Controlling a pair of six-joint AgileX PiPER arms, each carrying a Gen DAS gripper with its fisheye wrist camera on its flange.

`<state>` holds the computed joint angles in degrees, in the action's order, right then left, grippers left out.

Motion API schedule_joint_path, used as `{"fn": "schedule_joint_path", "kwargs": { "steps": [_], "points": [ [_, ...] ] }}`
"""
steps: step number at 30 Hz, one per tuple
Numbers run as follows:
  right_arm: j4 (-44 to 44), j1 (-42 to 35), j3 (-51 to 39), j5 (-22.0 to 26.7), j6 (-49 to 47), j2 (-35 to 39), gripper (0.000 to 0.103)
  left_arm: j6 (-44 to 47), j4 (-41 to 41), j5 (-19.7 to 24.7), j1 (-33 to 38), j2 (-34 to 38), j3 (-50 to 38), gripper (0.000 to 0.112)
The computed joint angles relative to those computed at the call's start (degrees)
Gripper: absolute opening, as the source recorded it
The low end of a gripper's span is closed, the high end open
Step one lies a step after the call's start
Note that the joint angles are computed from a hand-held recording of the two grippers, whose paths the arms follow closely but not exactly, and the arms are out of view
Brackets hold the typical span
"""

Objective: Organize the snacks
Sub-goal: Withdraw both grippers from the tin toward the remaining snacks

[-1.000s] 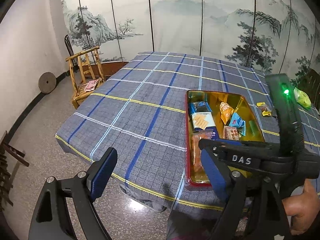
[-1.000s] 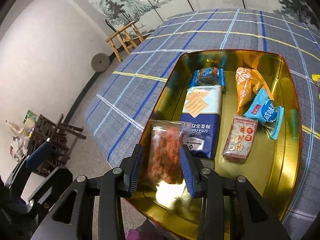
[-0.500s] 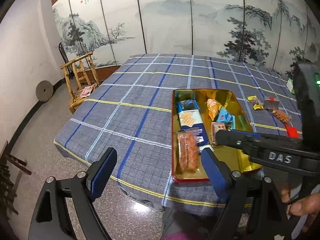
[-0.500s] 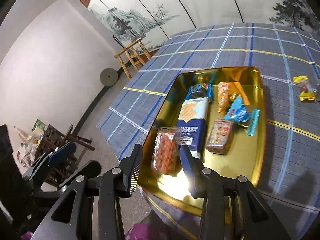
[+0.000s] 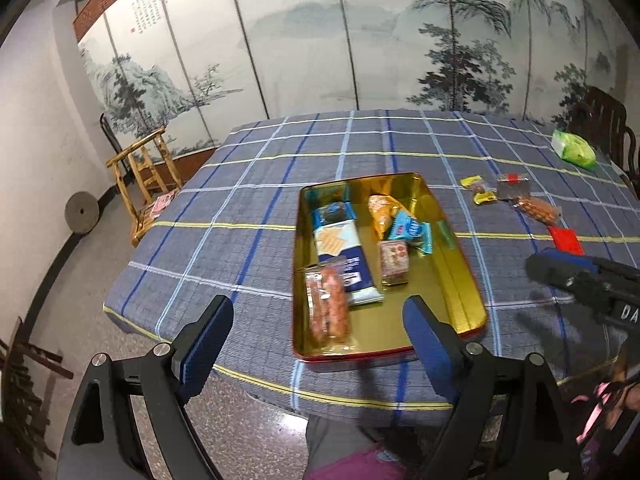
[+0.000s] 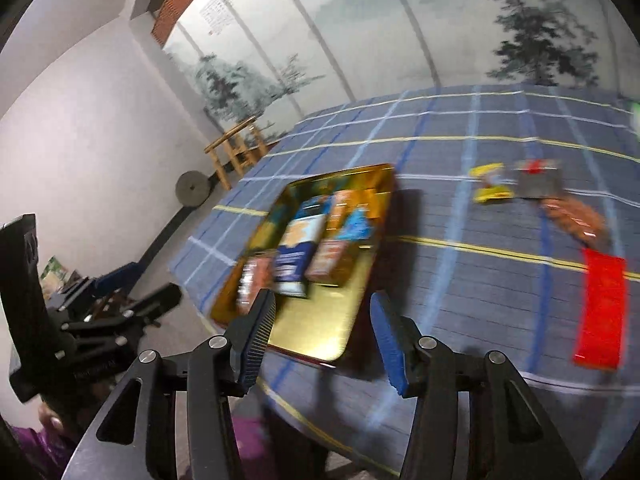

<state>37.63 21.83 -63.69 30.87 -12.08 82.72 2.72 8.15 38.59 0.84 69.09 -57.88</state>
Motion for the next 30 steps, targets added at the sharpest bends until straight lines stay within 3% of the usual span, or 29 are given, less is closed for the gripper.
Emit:
{"fn": "schedule_joint_path", "kwargs": {
  "steps": [8, 15, 22, 30],
  "points": [
    [3.7, -15.0, 12.1, -0.5, -6.9, -8.4, 0.058, -9.5, 10.0, 1.1, -10.4, 0.0, 0.4, 0.09],
    [7.5, -26.8, 17.9, 1.4, -14.2, -10.6, 0.064, -11.0, 9.0, 4.1, -15.9, 3.6, -2.2, 0.09],
    [4.9, -28.4, 17.5, -0.5, -15.4, -7.7, 0.072, -12.1, 7.9, 6.8, -19.9, 7.1, -5.6, 0.09],
    [2.5, -27.8, 13.9, -3.2, -15.7, -0.4, 0.073, -10.0, 3.5, 10.0, -21.7, 14.0, -13.7, 0.09]
  ]
}}
